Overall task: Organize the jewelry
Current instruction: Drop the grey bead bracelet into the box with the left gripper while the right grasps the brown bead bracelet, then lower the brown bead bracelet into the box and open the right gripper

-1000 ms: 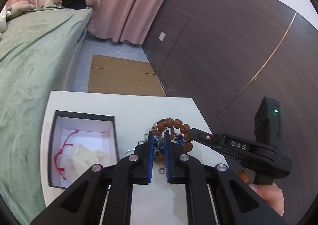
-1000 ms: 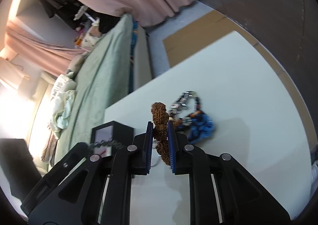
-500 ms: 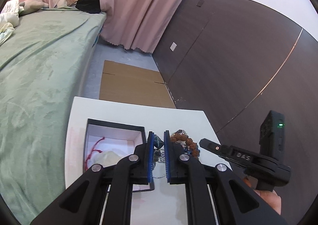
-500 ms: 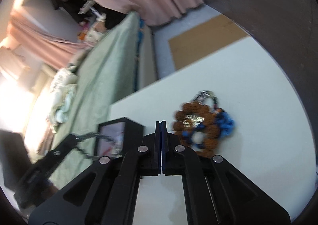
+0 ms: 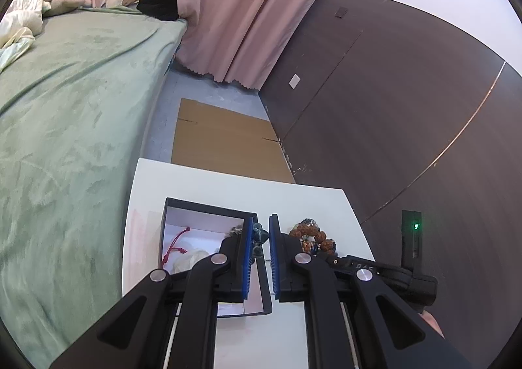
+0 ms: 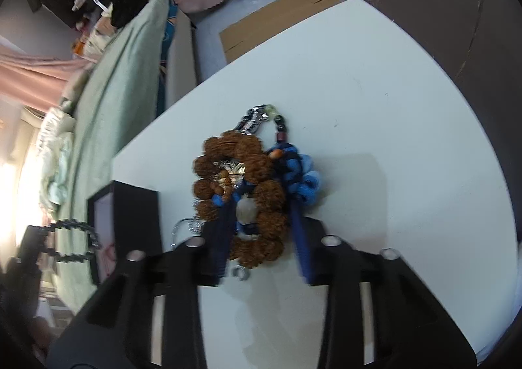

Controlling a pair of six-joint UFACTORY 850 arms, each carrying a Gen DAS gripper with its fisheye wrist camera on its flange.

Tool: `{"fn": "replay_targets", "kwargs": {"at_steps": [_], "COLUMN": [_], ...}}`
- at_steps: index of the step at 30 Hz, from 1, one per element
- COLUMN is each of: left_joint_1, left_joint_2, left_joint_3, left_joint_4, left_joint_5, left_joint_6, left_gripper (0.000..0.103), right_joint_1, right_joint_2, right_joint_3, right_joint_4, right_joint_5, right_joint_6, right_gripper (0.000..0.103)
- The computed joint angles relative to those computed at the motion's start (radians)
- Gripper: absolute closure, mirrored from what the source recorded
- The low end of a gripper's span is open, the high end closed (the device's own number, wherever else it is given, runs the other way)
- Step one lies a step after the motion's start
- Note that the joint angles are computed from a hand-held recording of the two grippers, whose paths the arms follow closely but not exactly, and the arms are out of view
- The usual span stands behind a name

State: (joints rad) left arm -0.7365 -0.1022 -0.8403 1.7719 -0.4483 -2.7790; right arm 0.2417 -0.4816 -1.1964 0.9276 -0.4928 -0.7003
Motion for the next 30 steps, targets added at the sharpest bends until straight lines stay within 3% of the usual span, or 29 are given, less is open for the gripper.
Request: {"fn": "replay_targets", "kwargs": {"at_steps": [1, 5, 6, 7, 9, 12, 17, 30], "left_joint_1": [0.002, 0.009, 0.01, 0.011, 0.001, 0.001, 0.008, 0.017], "left_joint_2": [-0.001, -0.002, -0.001, -0.002, 0.003, 0.009, 0.009, 0.022], "left_joint_3": [0.0, 0.003, 0.003, 0.002, 0.009, 0.011, 0.015, 0.035], "left_joint_4": [-0.002, 0.004, -0.004, -0.016, -0.021, -0.037, -0.08, -0.11], "left_joint_5": [0.004, 0.014, 0.014, 0.009, -0.028, -0.035, -0.035, -0.053], "left_joint_6": [-0.001, -0.015, -0.01, -0.003, -0.016, 0.006, 0.026, 0.013], "left_gripper": [0.095, 0.093, 0.084, 0.06, 0.039, 0.037, 0.025, 0.01], "right_joint_1": [-0.001, -0.021, -0.03, -0.042, -0.053, -0.057, -0.058, -0.047], "right_joint_2": [0.005, 0.032, 0.044, 0.061, 0.094, 0.137, 0.174, 0.179], "right_joint_3": [0.004, 0.033, 0.045, 0.061, 0.087, 0.122, 0.155, 0.172], "right_joint_4": [0.001, 0.12, 0.192, 0.276, 0.396, 0.503, 0.599, 0.75], "right_joint_5": [0.002, 0.001, -0.013, -0.039, -0.082, -0.124, -0.204, -0.426], "right_joint_6": [-0.004, -0.107, -0.171, -0.251, -0.379, -0.507, -0.623, -0.719], "right_gripper": [0.083, 0.083, 0.083, 0.083, 0.083, 0.083, 0.083, 0.083]}}
